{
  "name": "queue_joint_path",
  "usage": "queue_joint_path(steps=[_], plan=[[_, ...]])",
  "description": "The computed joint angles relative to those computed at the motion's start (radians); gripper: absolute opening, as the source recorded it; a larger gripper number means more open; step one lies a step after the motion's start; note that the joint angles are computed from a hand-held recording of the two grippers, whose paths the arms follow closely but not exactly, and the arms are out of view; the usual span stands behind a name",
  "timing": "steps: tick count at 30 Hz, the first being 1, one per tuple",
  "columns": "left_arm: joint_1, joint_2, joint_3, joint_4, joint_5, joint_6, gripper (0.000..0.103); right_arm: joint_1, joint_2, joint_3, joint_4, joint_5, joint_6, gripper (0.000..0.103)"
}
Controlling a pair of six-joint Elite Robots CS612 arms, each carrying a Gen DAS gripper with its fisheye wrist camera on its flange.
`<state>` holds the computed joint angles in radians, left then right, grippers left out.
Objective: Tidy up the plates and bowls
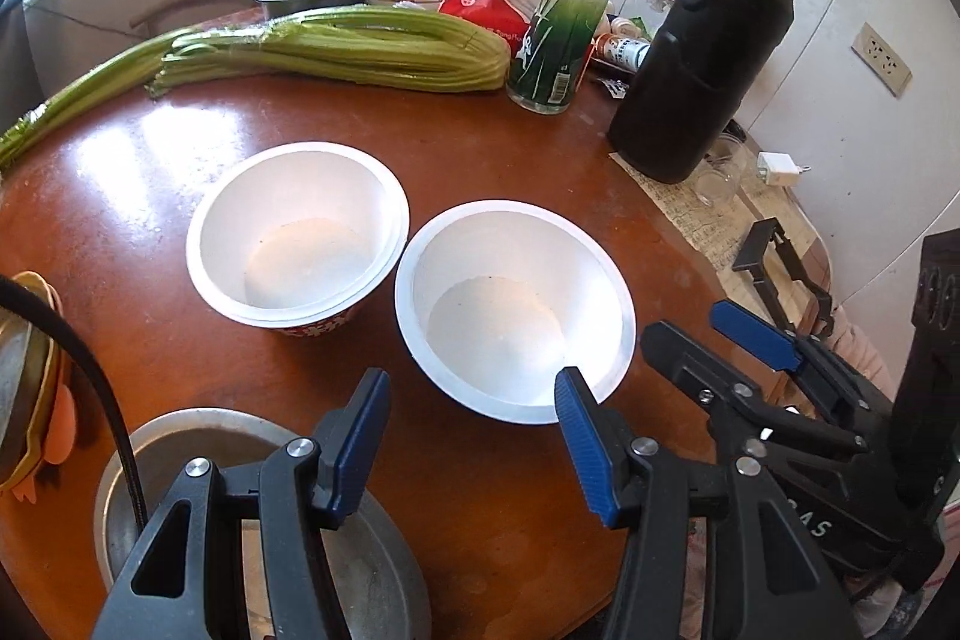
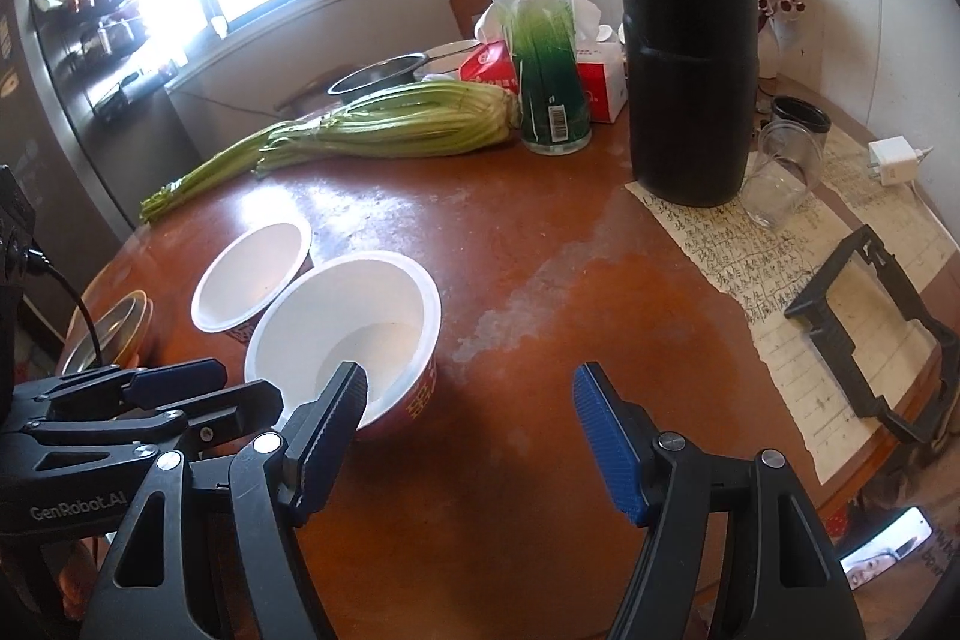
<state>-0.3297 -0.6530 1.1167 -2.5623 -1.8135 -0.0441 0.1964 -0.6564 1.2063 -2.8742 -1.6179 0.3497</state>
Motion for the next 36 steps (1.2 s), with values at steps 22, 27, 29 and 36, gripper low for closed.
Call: queue_joint_path(steps=[22, 27, 29, 36], plan=[[0.016, 0.079, -0.142, 0.134, -0.099, -0.028, 0.038, -0.004, 0.051, -0.089, 0.088, 0.033, -0.044, 0.057], [0.017, 0.087, -0.151, 0.143, -0.127, -0.016, 0.032, 0.000, 0.059, -0.103, 0.101, 0.053, -0.083, 0.045], [0.016, 0.086, -0.150, 0.143, -0.125, -0.008, 0.032, 0.001, 0.060, -0.104, 0.096, 0.068, -0.093, 0.043], [0.016, 0.081, -0.143, 0.130, -0.117, -0.001, 0.032, 0.009, 0.057, -0.104, 0.082, 0.061, -0.112, 0.042]])
